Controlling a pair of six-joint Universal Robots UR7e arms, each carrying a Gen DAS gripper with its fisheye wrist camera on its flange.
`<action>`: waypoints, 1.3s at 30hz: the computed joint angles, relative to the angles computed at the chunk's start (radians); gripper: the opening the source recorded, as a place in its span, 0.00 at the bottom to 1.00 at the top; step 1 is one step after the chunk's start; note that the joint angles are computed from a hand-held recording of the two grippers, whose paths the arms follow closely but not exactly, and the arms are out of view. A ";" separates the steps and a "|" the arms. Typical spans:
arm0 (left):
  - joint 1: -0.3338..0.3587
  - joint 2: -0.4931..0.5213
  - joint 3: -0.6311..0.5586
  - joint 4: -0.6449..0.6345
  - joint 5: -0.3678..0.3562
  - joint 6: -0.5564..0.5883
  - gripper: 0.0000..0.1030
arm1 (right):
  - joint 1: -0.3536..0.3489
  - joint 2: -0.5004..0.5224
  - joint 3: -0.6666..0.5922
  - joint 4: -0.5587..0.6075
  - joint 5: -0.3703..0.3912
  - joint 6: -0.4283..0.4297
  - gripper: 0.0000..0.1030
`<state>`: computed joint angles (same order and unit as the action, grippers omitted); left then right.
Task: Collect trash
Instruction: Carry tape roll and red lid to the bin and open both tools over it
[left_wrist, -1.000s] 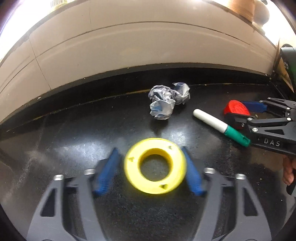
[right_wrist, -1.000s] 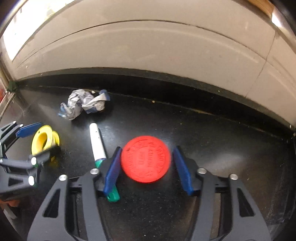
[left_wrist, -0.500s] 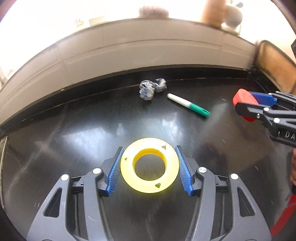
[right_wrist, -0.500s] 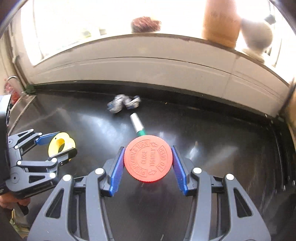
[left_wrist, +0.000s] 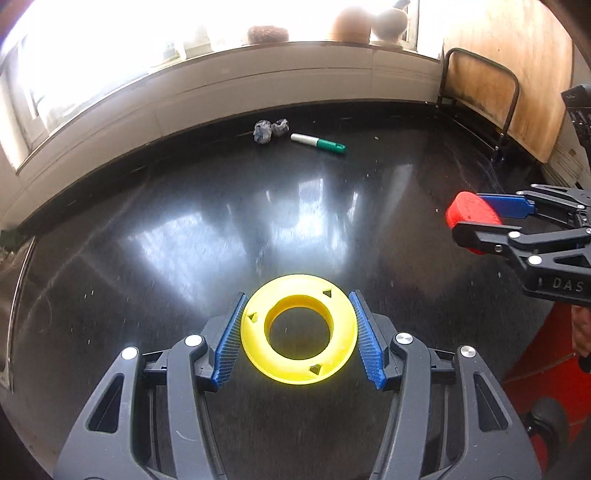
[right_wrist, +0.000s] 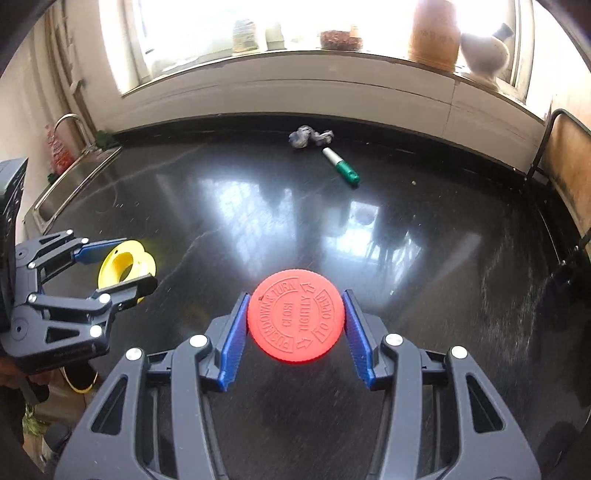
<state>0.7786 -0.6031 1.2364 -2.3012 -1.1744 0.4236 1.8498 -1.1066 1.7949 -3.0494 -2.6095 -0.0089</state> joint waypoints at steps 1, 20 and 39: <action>0.003 -0.006 0.006 -0.001 0.002 -0.003 0.53 | 0.005 0.002 -0.001 0.004 -0.001 0.000 0.48; 0.127 -0.285 0.176 -0.111 0.184 -0.058 0.53 | 0.081 0.329 -0.385 0.124 0.231 -0.165 0.48; 0.377 -0.602 0.383 -0.148 0.376 -0.257 0.53 | 0.144 1.038 -1.311 0.801 0.638 -0.204 0.48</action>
<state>1.1553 -1.2052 1.6192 -2.4492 -0.7987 0.1662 1.9940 -0.0688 0.4840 -2.2483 -1.9710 -0.2126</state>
